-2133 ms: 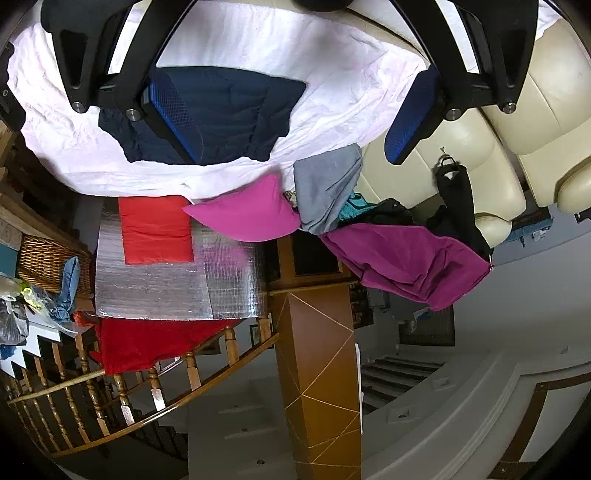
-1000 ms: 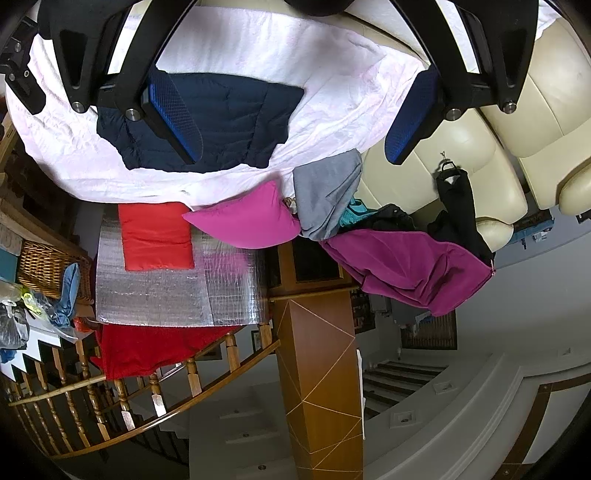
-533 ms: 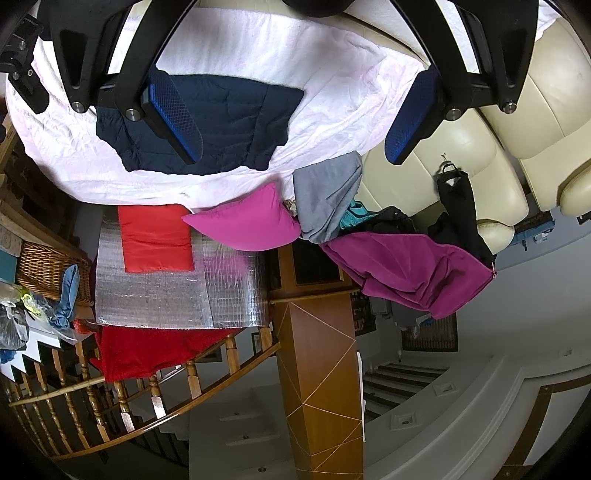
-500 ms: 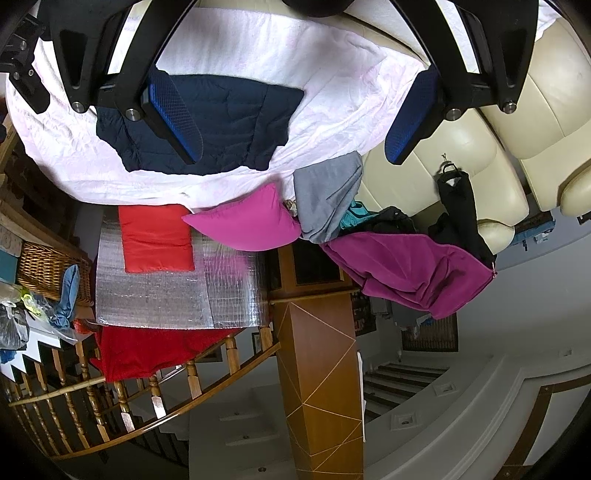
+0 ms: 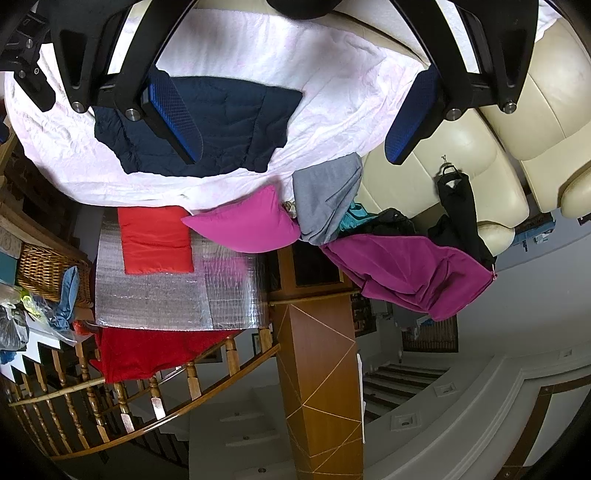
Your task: Fold large clothes
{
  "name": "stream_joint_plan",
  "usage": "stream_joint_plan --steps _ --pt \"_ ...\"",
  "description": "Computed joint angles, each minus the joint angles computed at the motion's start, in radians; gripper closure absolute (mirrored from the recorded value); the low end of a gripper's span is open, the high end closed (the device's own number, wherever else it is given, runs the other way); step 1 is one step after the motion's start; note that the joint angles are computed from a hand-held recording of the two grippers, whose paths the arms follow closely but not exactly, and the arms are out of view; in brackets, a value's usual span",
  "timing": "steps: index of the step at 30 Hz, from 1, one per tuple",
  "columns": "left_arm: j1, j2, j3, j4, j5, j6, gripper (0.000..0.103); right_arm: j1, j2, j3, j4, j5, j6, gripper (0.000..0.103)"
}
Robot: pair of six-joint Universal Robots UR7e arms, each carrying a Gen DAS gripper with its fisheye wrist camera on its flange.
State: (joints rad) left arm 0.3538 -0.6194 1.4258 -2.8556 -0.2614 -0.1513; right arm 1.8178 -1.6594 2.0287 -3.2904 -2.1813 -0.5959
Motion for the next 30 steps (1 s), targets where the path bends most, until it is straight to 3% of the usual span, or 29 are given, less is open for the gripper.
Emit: stream_joint_plan --steps 19,26,30 --pt "0.054 -0.017 0.026 0.088 -0.042 -0.074 0.004 0.023 0.135 -0.085 0.013 -0.062 -0.011 0.002" --pt "0.089 0.014 -0.028 0.089 -0.064 -0.044 0.004 -0.006 0.194 -0.148 0.052 -0.044 0.0 0.002" --pt "0.114 0.053 -0.079 0.013 -0.096 0.047 0.004 -0.033 0.223 -0.19 0.076 -0.028 0.021 0.002"
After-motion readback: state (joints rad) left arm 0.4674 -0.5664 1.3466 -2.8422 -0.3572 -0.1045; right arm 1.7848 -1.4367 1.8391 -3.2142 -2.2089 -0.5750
